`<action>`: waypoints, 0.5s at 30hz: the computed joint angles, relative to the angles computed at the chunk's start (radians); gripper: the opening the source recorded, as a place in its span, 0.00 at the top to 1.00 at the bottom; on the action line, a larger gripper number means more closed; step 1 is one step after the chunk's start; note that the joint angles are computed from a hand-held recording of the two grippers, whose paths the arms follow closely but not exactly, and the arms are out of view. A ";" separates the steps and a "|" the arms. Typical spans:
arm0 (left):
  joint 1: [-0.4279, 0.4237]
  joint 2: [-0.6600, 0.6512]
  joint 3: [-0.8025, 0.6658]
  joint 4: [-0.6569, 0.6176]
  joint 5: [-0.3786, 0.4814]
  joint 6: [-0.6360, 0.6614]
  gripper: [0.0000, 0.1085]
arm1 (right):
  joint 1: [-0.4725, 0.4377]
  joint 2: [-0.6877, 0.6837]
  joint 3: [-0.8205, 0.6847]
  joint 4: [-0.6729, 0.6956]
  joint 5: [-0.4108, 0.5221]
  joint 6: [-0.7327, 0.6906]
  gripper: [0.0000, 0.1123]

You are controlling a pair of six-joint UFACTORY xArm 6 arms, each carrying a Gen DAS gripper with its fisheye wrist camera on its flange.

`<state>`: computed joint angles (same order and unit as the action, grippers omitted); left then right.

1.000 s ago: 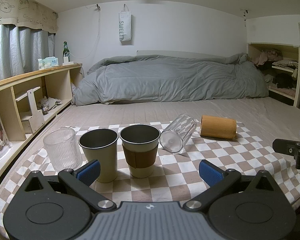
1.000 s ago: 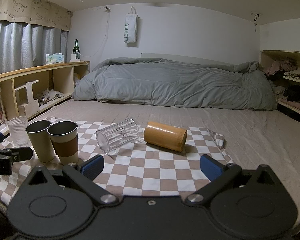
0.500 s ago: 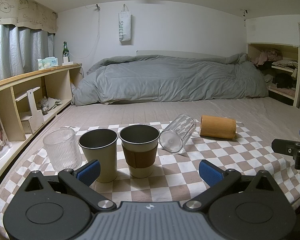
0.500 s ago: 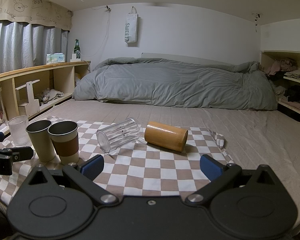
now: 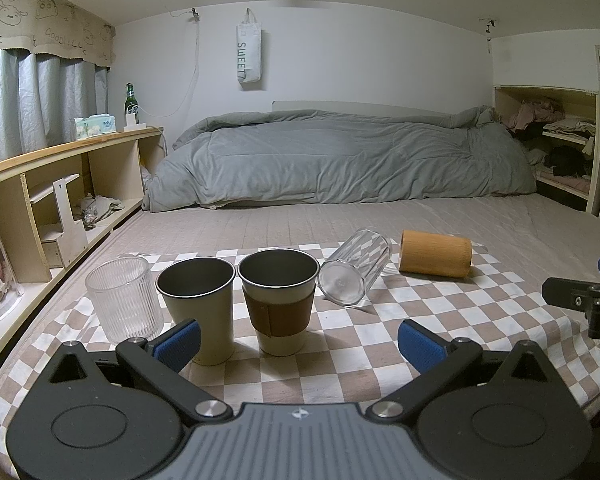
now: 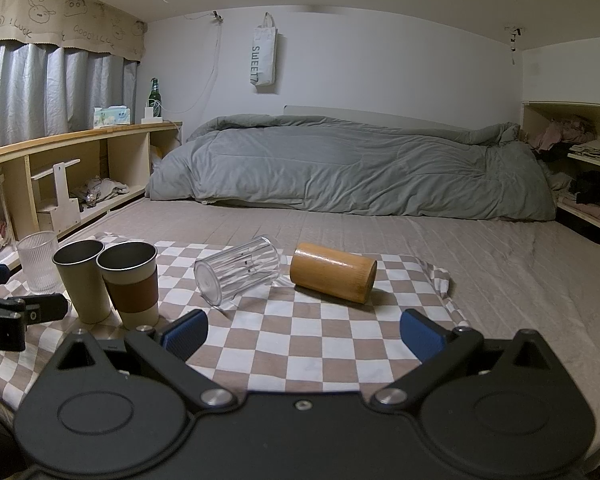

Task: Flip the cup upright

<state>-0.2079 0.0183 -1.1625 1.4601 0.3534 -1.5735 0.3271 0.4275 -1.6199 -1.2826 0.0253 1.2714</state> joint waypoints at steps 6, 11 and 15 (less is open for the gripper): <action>0.000 0.000 0.000 0.000 0.000 0.000 0.05 | 0.000 0.000 0.000 0.001 0.000 -0.002 0.08; 0.000 0.000 0.000 -0.001 0.000 0.002 0.05 | 0.001 0.000 0.000 0.002 0.001 -0.002 0.08; 0.000 0.000 0.000 -0.001 -0.001 0.001 0.05 | 0.001 0.000 0.001 0.005 0.001 -0.007 0.08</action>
